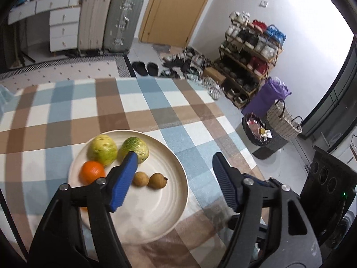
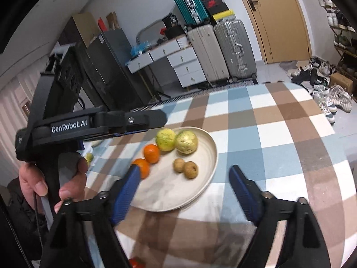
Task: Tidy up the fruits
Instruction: 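Carry both brown fruits to the cream plate and open both grippers, then withdraw both tools back toward the tomatoes and plums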
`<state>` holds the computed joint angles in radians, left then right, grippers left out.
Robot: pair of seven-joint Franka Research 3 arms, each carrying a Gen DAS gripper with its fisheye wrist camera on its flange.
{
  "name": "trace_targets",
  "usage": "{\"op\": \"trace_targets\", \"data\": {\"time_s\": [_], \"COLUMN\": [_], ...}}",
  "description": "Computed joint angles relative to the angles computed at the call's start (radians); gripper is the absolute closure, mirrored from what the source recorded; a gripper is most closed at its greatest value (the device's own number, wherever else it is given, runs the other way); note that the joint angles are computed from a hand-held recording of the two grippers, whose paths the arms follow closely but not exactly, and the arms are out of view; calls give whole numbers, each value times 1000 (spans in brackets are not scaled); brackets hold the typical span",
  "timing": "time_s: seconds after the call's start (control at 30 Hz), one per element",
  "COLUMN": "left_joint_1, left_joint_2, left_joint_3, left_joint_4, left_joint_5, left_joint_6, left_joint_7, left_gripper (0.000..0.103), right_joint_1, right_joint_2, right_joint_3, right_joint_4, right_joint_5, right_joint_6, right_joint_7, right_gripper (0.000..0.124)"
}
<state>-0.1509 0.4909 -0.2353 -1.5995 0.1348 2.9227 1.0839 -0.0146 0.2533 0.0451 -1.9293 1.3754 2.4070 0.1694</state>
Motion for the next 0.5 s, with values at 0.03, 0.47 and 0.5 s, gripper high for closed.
{"op": "trace_targets", "data": {"time_s": [0.03, 0.47, 0.5], "left_joint_1": [-17, -355, -352], "left_joint_2": [-42, -444, -475], "left_joint_3": [23, 357, 342], "left_joint_4": [-50, -413, -440], "left_joint_5": [17, 924, 980], "left_joint_6": [26, 3, -10], "left_joint_7": [-25, -873, -925], "left_gripper": [34, 1, 1], "right_joint_1": [-2, 54, 61], "right_joint_2": [-22, -320, -339], "right_joint_3": [0, -82, -87], "right_joint_4": [-21, -313, -330], "right_joint_5": [12, 140, 144], "right_joint_6": [2, 3, 10], "right_joint_7": [-11, -180, -186], "right_gripper": [30, 21, 21]}}
